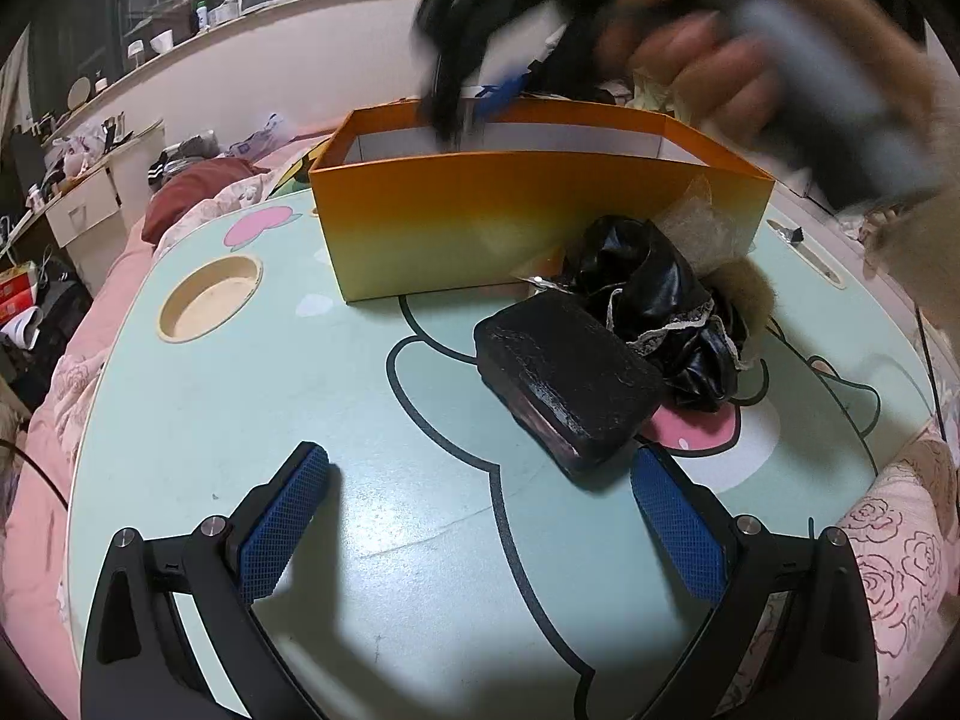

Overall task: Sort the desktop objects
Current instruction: 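Grasp the green toy car in the box and place it on the table, right gripper, then reach into the box and grasp the blue tin with the left gripper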

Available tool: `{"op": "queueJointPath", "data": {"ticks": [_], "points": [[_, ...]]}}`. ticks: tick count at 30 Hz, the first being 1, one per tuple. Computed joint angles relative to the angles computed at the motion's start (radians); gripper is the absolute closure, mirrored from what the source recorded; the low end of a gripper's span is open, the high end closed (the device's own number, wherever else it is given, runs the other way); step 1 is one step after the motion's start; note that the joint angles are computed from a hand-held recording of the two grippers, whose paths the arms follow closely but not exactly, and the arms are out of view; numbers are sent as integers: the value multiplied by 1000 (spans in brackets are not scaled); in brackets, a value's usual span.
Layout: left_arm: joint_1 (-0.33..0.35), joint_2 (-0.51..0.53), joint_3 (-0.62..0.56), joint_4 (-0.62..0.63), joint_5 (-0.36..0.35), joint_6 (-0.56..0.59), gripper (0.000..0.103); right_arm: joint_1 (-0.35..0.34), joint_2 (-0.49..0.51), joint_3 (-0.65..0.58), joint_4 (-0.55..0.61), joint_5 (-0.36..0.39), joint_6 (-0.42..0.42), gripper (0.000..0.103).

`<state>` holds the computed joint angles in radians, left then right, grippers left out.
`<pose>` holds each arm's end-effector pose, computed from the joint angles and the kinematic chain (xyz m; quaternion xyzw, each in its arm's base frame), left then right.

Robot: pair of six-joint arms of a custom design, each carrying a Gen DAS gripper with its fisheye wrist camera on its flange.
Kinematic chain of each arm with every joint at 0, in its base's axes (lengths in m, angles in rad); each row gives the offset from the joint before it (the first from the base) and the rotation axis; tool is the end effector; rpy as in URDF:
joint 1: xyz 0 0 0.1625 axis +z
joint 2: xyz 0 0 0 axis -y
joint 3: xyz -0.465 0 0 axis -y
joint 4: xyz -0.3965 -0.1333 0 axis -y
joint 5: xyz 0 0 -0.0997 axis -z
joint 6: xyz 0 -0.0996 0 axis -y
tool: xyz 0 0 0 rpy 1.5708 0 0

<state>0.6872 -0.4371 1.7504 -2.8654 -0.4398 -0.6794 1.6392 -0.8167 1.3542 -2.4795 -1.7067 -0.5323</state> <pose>-0.3384 -0.5667 -0.0683 0.0910 0.8394 -0.3718 0.3859 0.1734 -0.7776 0.2426 0.2781 -0.9404 0.1638 0.1073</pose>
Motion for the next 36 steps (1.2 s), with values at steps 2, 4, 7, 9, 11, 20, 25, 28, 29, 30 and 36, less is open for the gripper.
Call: {"op": "queueJointPath", "data": {"ticks": [2,4,7,9,11,20,25,28,29,30,36], "points": [[-4,4,-3,4,-1,-7,2,2,-86,93,-65,54,-59,80],[-4,4,-3,4,-2,-7,2,-1,-183,208,-138,38,-138,80],[-2,1,2,-3,-3,0,2,-35,-305,392,-280,-45,-256,80],[-2,2,1,-5,-4,1,2,-74,-326,458,-376,-117,-322,80],[-1,3,0,-6,-4,3,2,-107,-301,493,-485,-194,-343,80],[8,4,-2,-23,-6,23,2,-165,-247,442,-364,-110,-212,70],[9,4,-3,-27,-7,28,2,-188,-305,589,-664,-52,-308,18],[10,4,-2,-28,-8,29,2,-212,-336,626,-576,-35,-344,18],[10,4,-2,-29,-8,30,2,-216,-322,634,-592,-57,-352,18],[10,4,-2,-30,-8,31,2,-221,-296,646,-650,-83,-367,18],[7,4,3,-47,-11,36,2,-247,-243,675,-831,-38,-402,10]]}}
